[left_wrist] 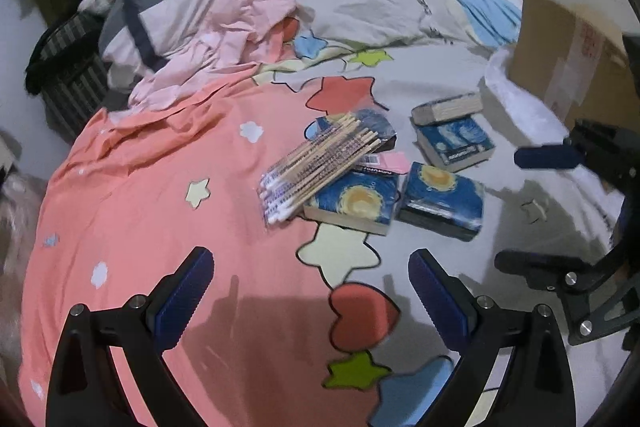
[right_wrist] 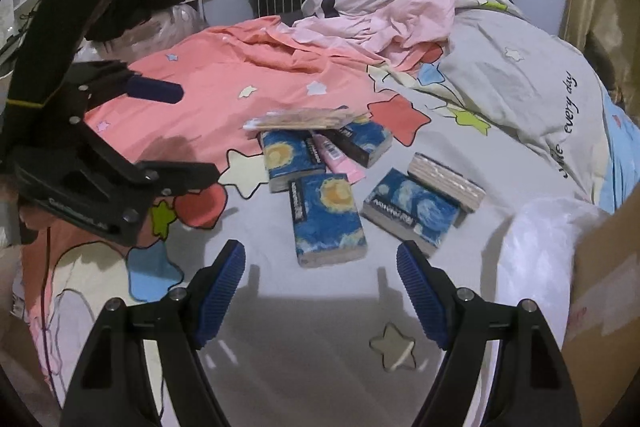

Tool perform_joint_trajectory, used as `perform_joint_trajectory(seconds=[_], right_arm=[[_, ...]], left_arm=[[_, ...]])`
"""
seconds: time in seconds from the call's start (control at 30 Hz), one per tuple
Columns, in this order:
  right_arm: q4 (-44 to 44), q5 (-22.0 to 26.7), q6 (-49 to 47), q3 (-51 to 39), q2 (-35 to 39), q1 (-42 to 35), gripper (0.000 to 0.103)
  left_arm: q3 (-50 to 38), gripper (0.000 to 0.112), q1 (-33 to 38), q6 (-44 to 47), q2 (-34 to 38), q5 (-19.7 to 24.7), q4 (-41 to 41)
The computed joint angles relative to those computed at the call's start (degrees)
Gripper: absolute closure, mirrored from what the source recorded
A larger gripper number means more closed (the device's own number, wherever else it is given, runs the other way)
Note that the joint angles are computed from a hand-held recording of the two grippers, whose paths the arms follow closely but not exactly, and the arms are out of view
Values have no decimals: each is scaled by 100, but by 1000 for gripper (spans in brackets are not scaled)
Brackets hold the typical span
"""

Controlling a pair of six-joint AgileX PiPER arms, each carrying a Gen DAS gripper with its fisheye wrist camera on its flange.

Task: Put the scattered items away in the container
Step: 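Withdraw both tools from the box back toward the items on the bed, then close the left gripper on the clear bag of wooden sticks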

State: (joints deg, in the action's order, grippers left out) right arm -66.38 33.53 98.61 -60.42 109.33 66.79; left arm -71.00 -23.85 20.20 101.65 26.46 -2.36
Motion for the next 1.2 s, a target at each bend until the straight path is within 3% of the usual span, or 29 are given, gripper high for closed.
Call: perform_joint_trajectory(seconds=[0.3, 0.5, 0.63, 0.93, 1.03, 1.2], right_arm=[[343, -64, -821, -463, 440, -226, 28], [711, -557, -1306, -532, 595, -523, 28], [419, -589, -1018, -539, 668, -549, 28], [537, -979, -1131, -585, 796, -745, 28], [449, -1025, -1031, -611, 823, -756, 28], [237, -1127, -828, -616, 859, -785, 28]], left_arm=[[-926, 12, 108, 781, 787, 136, -259], [-1606, 12, 170, 1325, 1354, 489, -557], [-1768, 12, 287, 1972, 1447, 606, -1060], [-2672, 12, 237, 2463, 1907, 1224, -1136], [-3456, 12, 352, 2810, 2301, 2049, -1622], [-4493, 9, 531, 2724, 3007, 2947, -2070]])
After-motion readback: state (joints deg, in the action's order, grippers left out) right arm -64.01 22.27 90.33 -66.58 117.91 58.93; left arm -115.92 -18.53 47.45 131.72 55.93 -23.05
